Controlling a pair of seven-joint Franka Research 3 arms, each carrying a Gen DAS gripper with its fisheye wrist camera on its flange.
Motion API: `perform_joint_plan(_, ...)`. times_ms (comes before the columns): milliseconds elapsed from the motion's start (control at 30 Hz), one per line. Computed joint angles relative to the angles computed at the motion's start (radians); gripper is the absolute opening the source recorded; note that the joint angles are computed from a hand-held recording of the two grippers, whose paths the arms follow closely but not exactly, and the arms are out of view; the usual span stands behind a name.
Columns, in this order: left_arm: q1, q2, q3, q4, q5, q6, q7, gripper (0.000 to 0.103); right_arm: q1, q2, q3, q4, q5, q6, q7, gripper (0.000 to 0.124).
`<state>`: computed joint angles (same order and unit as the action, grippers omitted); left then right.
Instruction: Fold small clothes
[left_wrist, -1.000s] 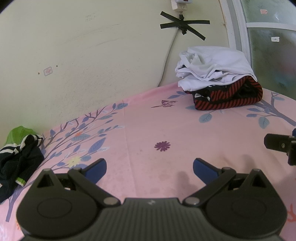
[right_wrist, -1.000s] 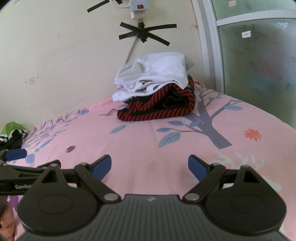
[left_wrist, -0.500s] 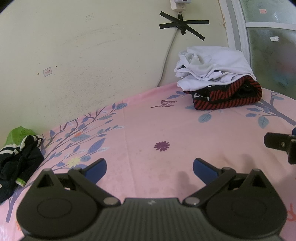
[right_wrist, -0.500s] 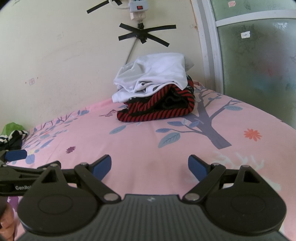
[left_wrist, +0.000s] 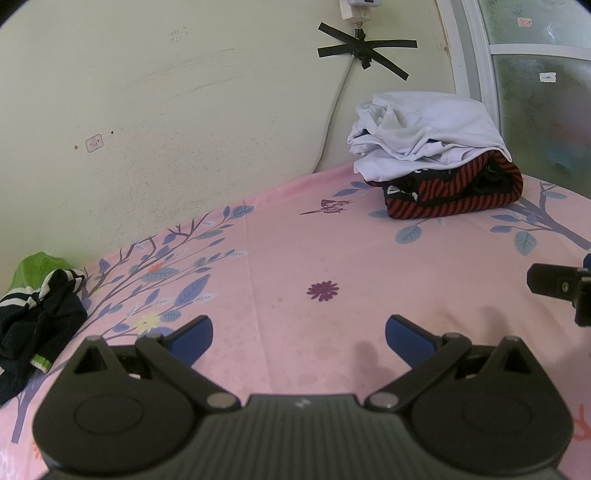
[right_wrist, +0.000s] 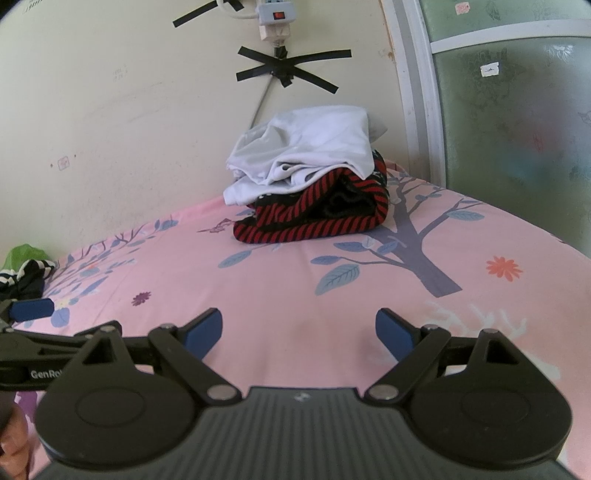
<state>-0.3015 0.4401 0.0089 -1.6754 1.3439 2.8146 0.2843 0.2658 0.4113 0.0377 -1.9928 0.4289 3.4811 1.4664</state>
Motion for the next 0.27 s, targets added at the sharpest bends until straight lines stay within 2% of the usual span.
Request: perform_joint_plan(267,0.005,-0.001,0.002,-0.005,0.007,0.027,-0.003,0.103,0.000,0.000,-0.001,-0.001,-0.002,0.000,0.002,0.083)
